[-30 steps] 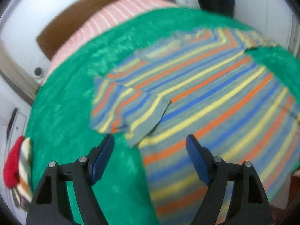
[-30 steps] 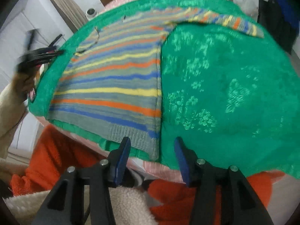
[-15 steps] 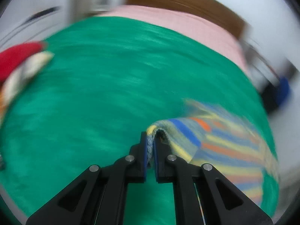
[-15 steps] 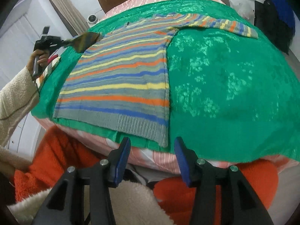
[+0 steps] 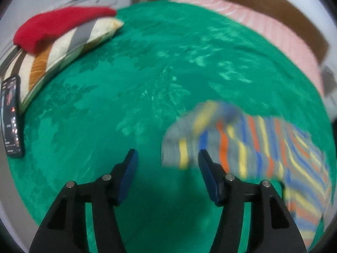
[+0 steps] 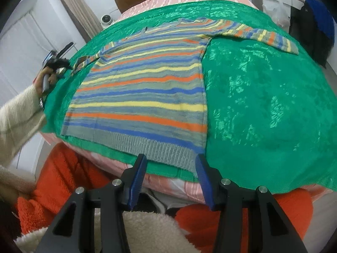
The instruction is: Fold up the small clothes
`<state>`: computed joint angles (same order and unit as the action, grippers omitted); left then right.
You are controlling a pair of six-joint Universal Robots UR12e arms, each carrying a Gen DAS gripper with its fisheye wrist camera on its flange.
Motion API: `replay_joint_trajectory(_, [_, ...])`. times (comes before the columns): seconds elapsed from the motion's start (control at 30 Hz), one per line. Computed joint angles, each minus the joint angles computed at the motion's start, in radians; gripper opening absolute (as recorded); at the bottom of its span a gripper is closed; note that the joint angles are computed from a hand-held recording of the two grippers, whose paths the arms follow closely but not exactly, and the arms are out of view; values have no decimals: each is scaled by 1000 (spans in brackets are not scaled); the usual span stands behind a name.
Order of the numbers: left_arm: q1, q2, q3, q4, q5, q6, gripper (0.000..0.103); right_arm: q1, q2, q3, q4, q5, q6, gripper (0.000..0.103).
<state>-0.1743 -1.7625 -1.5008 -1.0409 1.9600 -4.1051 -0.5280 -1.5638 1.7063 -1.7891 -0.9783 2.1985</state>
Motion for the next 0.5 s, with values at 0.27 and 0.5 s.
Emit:
replay_joint_trajectory(0.27, [-122, 120, -197, 242, -396, 209, 63, 26, 32, -24, 29, -31, -1, 49])
replay_joint_trajectory(0.5, [-206, 64, -171, 183, -382, 257, 44, 57, 59, -37, -39, -93, 38, 50])
